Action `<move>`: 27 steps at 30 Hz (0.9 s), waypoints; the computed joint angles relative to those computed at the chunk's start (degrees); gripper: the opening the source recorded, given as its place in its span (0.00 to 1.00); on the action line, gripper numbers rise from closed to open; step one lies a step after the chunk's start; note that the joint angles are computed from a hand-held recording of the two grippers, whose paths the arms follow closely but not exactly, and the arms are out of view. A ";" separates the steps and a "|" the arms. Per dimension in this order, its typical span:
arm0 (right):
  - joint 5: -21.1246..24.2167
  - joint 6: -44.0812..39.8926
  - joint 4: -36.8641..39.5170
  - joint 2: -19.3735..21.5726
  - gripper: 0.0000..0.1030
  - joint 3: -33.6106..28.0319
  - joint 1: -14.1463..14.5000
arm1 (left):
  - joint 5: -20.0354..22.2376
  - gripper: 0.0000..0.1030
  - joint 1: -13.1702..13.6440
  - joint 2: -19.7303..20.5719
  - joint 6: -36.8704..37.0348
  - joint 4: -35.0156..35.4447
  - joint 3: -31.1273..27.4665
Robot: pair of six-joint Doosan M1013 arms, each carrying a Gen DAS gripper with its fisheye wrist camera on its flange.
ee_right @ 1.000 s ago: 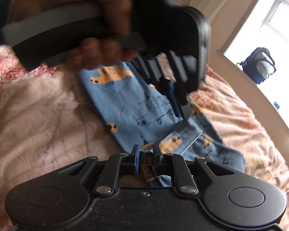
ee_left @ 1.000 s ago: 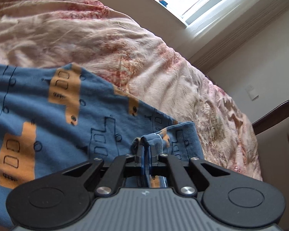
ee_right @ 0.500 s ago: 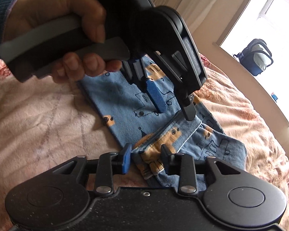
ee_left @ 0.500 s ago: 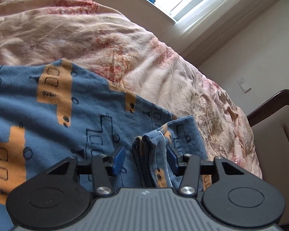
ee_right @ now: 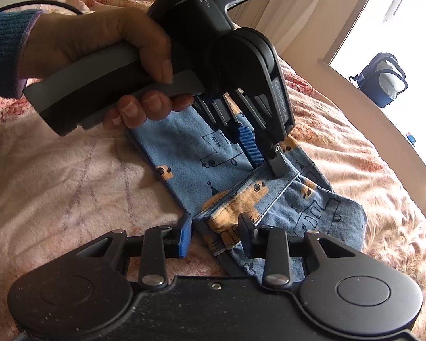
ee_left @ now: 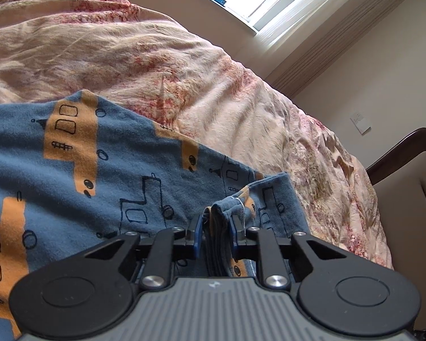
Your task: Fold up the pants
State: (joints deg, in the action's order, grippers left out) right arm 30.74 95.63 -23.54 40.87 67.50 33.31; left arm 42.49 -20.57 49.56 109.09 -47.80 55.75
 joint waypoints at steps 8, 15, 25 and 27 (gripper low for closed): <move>-0.24 -0.71 -0.69 -0.08 0.20 0.27 0.31 | -1.30 0.20 -0.94 -0.72 -3.08 5.85 0.05; -0.64 -0.82 0.11 -0.30 0.19 0.45 0.15 | -2.64 0.18 -1.49 -1.51 -3.04 8.69 0.75; -0.81 -1.53 3.16 -0.02 0.18 -0.04 -0.31 | -2.36 0.17 -1.43 -1.61 -2.20 8.83 0.67; -1.11 -1.40 3.67 -0.06 0.18 0.00 -0.42 | -2.19 0.16 -1.34 -1.63 -1.93 8.43 0.62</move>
